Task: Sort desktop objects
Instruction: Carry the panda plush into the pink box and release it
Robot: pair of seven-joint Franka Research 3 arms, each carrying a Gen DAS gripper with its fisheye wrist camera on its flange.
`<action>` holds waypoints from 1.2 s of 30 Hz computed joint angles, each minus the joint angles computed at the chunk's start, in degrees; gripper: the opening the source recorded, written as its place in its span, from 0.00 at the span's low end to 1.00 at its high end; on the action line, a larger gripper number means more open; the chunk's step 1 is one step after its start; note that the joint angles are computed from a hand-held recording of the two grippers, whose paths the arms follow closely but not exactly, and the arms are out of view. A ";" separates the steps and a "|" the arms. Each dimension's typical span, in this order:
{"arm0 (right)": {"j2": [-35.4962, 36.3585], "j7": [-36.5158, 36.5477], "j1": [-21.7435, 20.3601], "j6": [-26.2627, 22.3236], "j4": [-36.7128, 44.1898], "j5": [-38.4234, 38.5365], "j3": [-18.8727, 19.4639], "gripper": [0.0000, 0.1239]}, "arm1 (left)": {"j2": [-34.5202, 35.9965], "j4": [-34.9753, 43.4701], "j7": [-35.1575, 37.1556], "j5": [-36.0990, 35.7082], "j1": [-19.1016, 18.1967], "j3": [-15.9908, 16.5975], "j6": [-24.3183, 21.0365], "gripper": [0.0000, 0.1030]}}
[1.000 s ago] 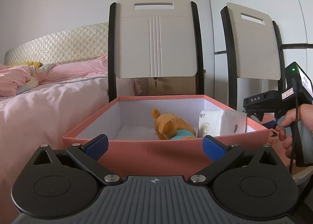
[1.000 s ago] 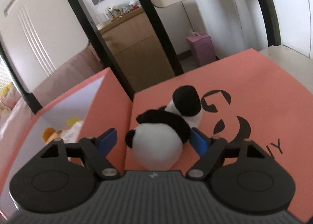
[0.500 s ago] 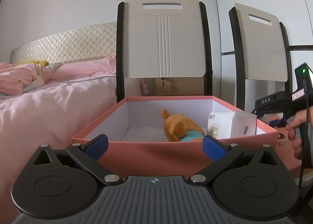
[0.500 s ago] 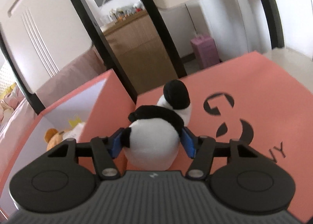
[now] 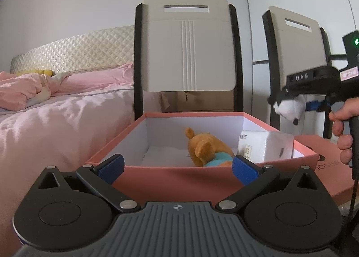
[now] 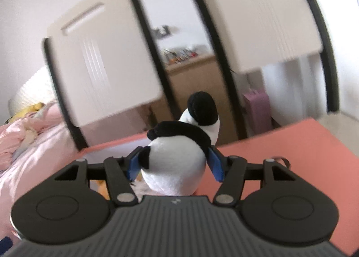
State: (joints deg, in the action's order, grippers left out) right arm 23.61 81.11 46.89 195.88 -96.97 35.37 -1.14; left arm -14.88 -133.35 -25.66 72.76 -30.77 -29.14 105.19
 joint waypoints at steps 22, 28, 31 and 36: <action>13.54 4.74 -23.65 -9.98 11.99 -31.69 37.62 0.50 | -4.97 -3.40 0.66 -2.69 1.42 -0.81 0.36 1.00; 15.01 0.88 -21.11 -13.80 14.60 -28.03 36.90 0.50 | -5.16 -3.89 1.04 -3.25 1.64 -0.50 1.16 1.00; 14.82 -1.24 -21.13 -13.73 14.10 -26.04 37.16 0.51 | -5.43 -4.11 0.96 -3.35 1.76 -0.53 1.40 1.00; 14.05 -4.14 -20.60 -13.27 13.32 -22.54 36.46 0.55 | -5.14 -3.83 1.29 -3.08 1.81 -0.81 1.50 1.00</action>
State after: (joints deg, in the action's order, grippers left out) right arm 37.66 76.97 26.29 182.61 -83.65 12.83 35.32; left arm -20.02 -137.17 -24.37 69.69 -28.96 -29.95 106.69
